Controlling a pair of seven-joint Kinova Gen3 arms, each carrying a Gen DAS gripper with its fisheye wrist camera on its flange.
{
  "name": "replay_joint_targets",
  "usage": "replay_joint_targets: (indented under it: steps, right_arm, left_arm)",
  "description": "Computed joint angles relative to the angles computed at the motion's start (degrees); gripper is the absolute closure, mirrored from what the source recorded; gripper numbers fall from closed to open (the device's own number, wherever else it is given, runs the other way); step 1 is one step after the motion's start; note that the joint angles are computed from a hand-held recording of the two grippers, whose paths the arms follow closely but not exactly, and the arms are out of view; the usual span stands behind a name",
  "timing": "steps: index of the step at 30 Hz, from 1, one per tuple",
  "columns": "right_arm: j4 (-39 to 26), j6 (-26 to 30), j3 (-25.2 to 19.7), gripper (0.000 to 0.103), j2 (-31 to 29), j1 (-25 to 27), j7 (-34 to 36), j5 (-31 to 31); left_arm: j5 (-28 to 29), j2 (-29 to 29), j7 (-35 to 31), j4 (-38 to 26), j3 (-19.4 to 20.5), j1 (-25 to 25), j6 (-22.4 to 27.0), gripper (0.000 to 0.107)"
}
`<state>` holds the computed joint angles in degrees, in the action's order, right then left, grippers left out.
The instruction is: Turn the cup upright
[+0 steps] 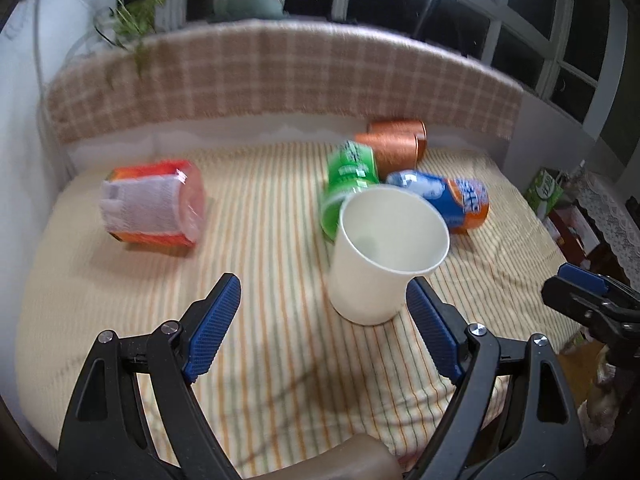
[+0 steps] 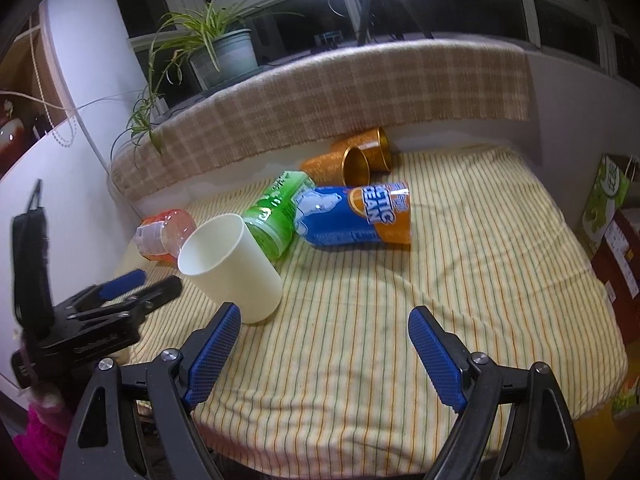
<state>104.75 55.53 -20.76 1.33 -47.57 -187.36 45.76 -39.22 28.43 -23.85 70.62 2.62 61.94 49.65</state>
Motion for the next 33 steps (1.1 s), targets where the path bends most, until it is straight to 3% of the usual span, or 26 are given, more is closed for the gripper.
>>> replay_joint_targets:
  steps: [3, 6, 10, 13, 20, 33]
  right_arm:
    - [-1.0, 2.2, -0.4, 0.014, 1.1, -1.1, -0.8, 2.4]
    - [-1.7, 4.1, -0.4, 0.008, 1.8, -2.5, -1.8, 4.8]
    - [-2.2, 6.3, -0.2, 0.0, 2.6, -4.4, -3.7, 7.7]
    - [-2.7, 8.5, -0.1, 0.0, 3.3, -5.6, -4.5, 9.1]
    - [-2.6, 9.0, 0.5, 0.0, 3.5, -6.4, -5.6, 9.7]
    - [-2.7, 9.2, 0.7, 0.0, 3.7, -6.7, -6.1, 9.6]
  left_arm:
    - [-5.5, -1.1, 4.9, 1.1, -2.5, 3.8, 1.5, 0.02]
    - [-11.4, -2.1, 10.2, 2.5, -3.2, 6.3, 3.1, 0.01]
    - [-17.0, -3.0, 15.0, 3.5, -2.5, 7.9, 5.8, 0.007]
    - [-19.2, -3.3, 16.3, 3.6, -0.8, 7.6, 7.4, 0.006]
    - [-20.6, -3.7, 17.0, 3.5, 2.0, 6.6, 9.5, 0.006]
    - [-21.2, -3.7, 17.4, 3.4, 2.8, 6.5, 10.5, 0.006]
